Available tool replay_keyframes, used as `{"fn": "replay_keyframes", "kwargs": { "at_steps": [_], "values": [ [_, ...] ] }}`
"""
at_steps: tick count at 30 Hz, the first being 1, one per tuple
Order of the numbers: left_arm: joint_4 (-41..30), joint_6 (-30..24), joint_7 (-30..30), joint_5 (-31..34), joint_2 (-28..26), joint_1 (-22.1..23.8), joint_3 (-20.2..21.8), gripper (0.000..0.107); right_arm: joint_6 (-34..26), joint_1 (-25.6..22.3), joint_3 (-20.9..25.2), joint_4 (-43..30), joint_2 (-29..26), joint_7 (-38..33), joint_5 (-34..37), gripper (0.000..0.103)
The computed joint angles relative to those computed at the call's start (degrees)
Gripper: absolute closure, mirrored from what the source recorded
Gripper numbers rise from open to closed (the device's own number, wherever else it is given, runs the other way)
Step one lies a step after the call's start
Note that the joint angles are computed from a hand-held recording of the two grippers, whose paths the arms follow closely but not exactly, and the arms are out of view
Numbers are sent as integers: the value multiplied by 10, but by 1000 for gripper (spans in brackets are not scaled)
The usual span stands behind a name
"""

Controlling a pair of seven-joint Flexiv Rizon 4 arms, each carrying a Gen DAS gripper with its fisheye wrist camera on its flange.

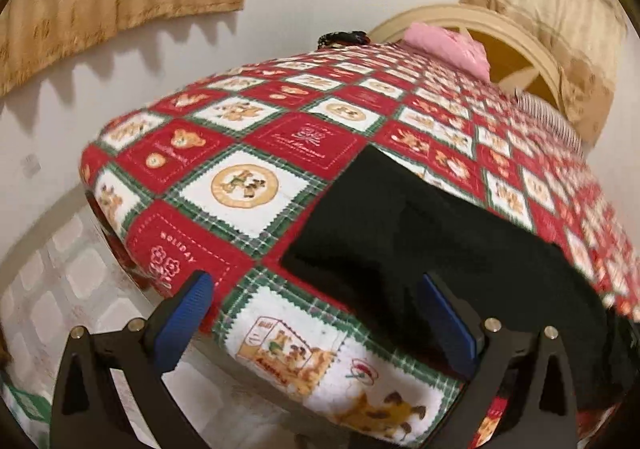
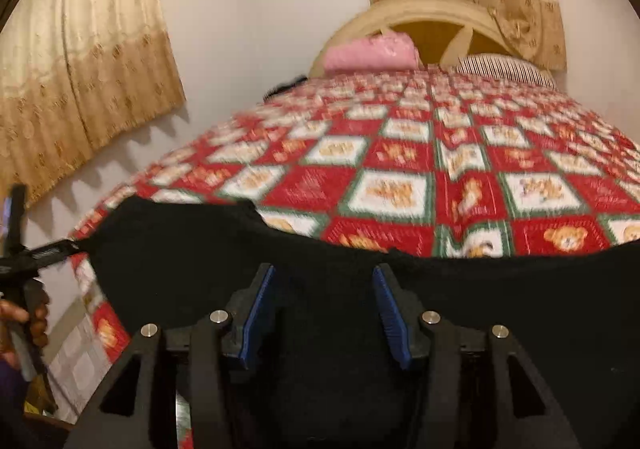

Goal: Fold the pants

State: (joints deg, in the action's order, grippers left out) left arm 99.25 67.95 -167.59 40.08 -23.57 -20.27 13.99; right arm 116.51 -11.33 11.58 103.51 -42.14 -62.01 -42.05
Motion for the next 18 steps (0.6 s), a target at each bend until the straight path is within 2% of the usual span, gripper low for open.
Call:
{"fn": "replay_keyframes", "kwargs": {
  "at_steps": [3,7,9,14,18],
  "values": [
    [12,40,12,-38,-9,26,-14,4,30,30,-20,19,15,-19,34,50],
    [25,68,19,-94,-17,23,-14,4,14,5,12,14,5,14,-19,50],
    [19,52,10,-95,-18,0,4,4,4,-2,20,13,-1,25,-38,50],
    [-3,-4,28,-104,-25,-12,5,4,-37,-36,61,6,-20,51,-89,50],
    [-30,-55,21,-94,-33,-19,5,4,-29,-30,56,15,-17,38,-72,50]
  ]
}}
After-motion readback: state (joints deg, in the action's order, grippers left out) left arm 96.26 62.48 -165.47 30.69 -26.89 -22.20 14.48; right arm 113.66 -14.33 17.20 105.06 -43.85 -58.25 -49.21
